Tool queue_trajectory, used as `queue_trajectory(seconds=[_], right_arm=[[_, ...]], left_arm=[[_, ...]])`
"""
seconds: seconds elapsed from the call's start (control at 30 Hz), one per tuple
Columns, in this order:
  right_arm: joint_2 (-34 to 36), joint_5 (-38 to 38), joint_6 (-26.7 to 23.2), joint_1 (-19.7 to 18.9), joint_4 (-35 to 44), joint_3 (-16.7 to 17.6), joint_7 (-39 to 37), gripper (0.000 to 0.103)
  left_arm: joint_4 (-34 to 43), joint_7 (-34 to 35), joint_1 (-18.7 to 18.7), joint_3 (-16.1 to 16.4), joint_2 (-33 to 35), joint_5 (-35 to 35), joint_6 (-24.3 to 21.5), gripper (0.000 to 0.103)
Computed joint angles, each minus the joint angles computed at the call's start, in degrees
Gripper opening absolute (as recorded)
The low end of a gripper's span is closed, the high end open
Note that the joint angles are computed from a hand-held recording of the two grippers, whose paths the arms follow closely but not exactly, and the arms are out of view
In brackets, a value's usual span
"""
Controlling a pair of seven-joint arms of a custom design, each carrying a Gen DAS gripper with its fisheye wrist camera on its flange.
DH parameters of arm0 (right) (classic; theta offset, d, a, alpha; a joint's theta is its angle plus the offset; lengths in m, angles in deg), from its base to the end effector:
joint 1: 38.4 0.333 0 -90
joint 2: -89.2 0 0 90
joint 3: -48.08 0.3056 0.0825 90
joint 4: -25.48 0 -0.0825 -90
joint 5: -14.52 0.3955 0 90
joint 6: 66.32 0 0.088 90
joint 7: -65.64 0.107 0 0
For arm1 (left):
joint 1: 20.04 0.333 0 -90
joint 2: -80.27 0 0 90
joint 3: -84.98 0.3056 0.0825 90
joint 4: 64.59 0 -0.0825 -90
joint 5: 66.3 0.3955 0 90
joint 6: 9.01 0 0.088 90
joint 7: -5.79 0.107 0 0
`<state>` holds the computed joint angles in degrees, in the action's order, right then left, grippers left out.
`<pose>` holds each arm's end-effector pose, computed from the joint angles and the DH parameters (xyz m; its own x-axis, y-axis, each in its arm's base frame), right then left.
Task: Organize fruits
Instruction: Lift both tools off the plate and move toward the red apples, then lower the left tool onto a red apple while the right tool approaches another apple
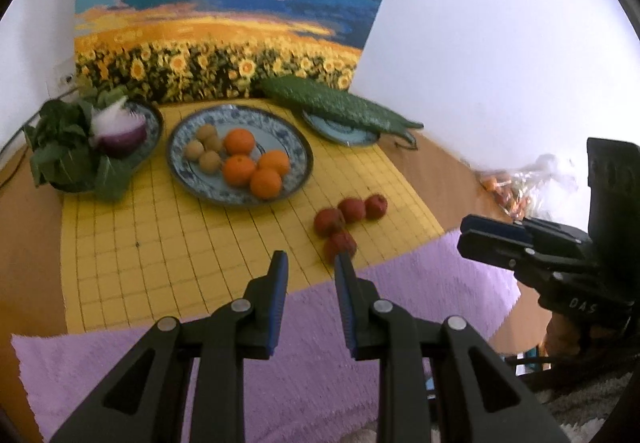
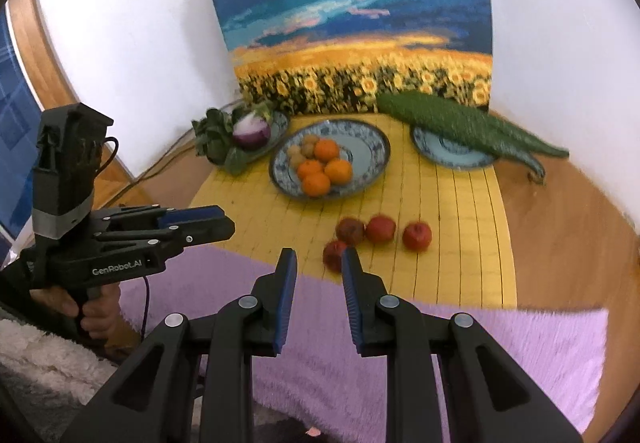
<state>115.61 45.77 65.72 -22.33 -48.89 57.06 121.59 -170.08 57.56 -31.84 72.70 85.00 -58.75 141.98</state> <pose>0.6806 0.3009 0.5381 0.7179 -0.6514 -0.2455 -0.6197 -0.4375 -0.6516 0.5875 -0.2615 0.5489 0.0495 -0.9466 0.3185 -0.7834 -0.2346 -0.5756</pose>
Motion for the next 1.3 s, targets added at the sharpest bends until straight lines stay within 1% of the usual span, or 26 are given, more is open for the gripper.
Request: queue_trajectory(seconds=[0.07,0.3,0.4,0.5,0.57,0.6,0.63,0.67,0.73,0.8,0.87,0.93,1.0,1.03,1.1,1.17,1.3], right_arm=[[-0.91,0.1,0.29,-0.09,-1.85,-0.2,0.41,0.024],[-2.5,-1.71,-0.97,-0.13,-6.02,-1.51,4.3,0.024],[-2.71,-3.52,-0.66,0.14,-7.3,-2.2,5.62,0.024],[-2.04,-5.26,-0.43,0.21,-7.3,-2.81,7.69,0.024],[-1.41,-5.22,-0.71,-0.35,-6.62,-2.53,6.99,0.024],[-1.17,-4.97,-0.79,-0.78,-6.24,-2.24,5.78,0.024],[-0.91,-4.05,-0.95,-1.51,-5.79,-1.68,3.68,0.024],[-0.38,-3.29,-1.32,-2.13,-4.9,-1.25,1.61,0.024],[1.14,-3.21,-3.05,-2.53,-2.19,-1.22,0.01,0.024],[2.83,-1.8,-5.58,-3.67,0.71,-0.65,-2.36,0.024],[4.62,-1.04,-7.16,-4.3,3.41,-0.49,-4.2,0.024],[6.77,-1.4,-8.59,-4.17,6.46,-0.9,-3.57,0.024],[9.37,-1.89,-10.79,-4.08,10.55,-1.15,-1.76,0.024],[10.5,-1.75,-11.54,-4.24,12.34,-0.94,-1.58,0.024],[11.74,-2.39,-11.25,-3.91,14.24,-0.9,-1.94,0.024],[12.92,-3.67,-10.8,-3.22,16.08,-1.23,-1.57,0.024],[15.95,-4.66,-12.23,-2.95,21.17,-0.93,-0.46,0.024]], left_arm=[[-0.2,0.63,-0.12,-0.27,0.12,-0.9,-0.49,0.024],[-0.17,4.72,-0.67,-1.51,1.52,-6.74,-2.96,0.024],[0.29,4.48,-1.17,-1.61,2.49,-7.28,-3.79,0.024],[-0.39,3.22,-1.68,-1.67,3.05,-6.95,-1.01,0.024],[1.25,1.35,-2.54,-1.55,4.58,-4.47,-1.34,0.023],[1.72,1.44,-2.5,-1.75,5.07,-4.85,-0.83,0.023],[1.81,1.11,-2.47,-1.95,5.54,-5.51,1.03,0.023],[2.4,-0.53,-2.79,-1.65,6.07,-4.68,1.41,0.021],[4.35,-6.81,-4.08,-0.41,7.29,-0.86,0.21,0.015],[5.67,-12.4,-5.19,0.63,8.0,3.14,-0.65,0.014],[6.43,-15.59,-5.46,0.9,8.5,5.44,-1.19,0.014],[7.94,-17.91,-5.68,1.13,9.24,7.48,-3.49,0.014],[9.17,-18.39,-5.39,1.06,9.86,8.34,-4.63,0.014],[9.43,-18.4,-5.22,1.03,10.06,8.74,-4.49,0.014],[10.69,-18.08,-4.79,1.09,11.31,9.19,-4.32,0.014],[12.58,-16.88,-3.96,0.54,13.05,7.2,-5.29,0.014],[17.51,-11.17,-2.23,-1.07,17.35,1.76,-8.45,0.016]])
